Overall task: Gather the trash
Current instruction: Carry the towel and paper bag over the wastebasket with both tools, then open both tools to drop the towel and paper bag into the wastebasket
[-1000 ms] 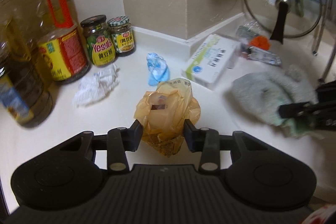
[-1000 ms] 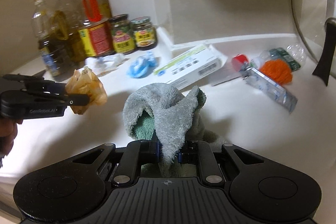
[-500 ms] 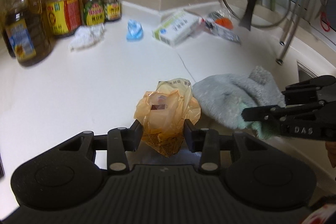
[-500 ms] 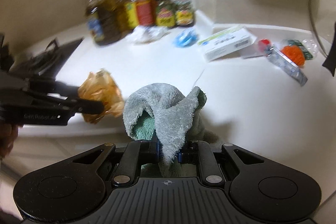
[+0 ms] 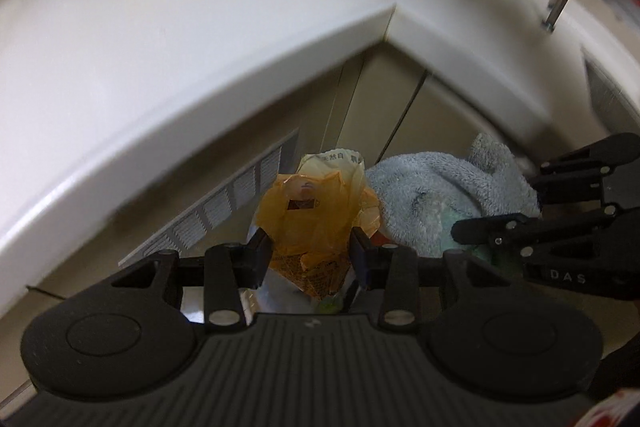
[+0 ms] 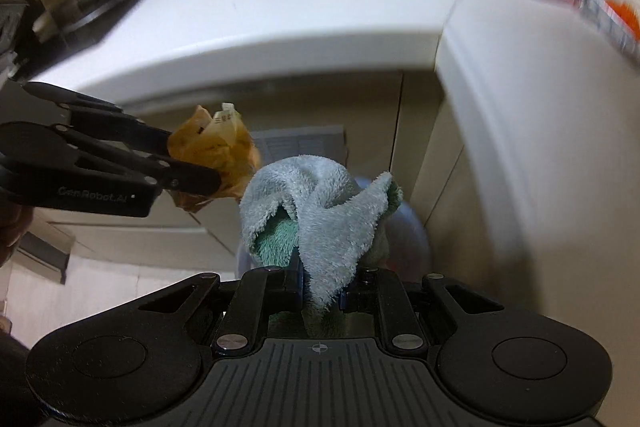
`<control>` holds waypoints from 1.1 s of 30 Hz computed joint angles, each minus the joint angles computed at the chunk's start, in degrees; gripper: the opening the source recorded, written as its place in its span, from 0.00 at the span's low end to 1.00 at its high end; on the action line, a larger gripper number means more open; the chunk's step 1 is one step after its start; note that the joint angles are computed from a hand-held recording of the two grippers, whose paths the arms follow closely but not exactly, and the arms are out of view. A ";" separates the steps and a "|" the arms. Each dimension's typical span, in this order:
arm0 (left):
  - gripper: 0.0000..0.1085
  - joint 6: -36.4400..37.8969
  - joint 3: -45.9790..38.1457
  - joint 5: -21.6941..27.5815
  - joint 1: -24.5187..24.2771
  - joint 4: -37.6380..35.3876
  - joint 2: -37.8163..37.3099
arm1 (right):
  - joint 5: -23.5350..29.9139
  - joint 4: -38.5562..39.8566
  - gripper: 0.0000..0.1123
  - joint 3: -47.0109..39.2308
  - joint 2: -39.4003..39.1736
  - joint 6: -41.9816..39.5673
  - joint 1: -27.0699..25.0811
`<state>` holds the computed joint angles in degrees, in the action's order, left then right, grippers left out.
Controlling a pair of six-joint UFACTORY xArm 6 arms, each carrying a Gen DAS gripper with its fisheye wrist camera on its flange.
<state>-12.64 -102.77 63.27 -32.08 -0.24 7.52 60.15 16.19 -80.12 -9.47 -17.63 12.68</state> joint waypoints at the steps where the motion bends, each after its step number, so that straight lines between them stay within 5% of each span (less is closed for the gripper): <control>1: 0.34 -0.02 0.60 0.13 0.04 -0.28 -0.06 | -0.05 -0.81 0.14 0.38 0.48 0.76 0.35; 13: 0.34 0.18 5.52 -0.87 0.65 -2.32 1.00 | -2.03 -4.45 0.14 2.60 4.88 2.81 1.39; 33: 0.34 0.74 1.14 1.87 0.92 -4.36 6.43 | -2.25 -6.63 0.14 2.19 7.81 5.76 1.66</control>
<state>-11.90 -101.62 65.14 -31.16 -4.60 13.95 57.90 9.56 -77.93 -1.66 -11.87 14.34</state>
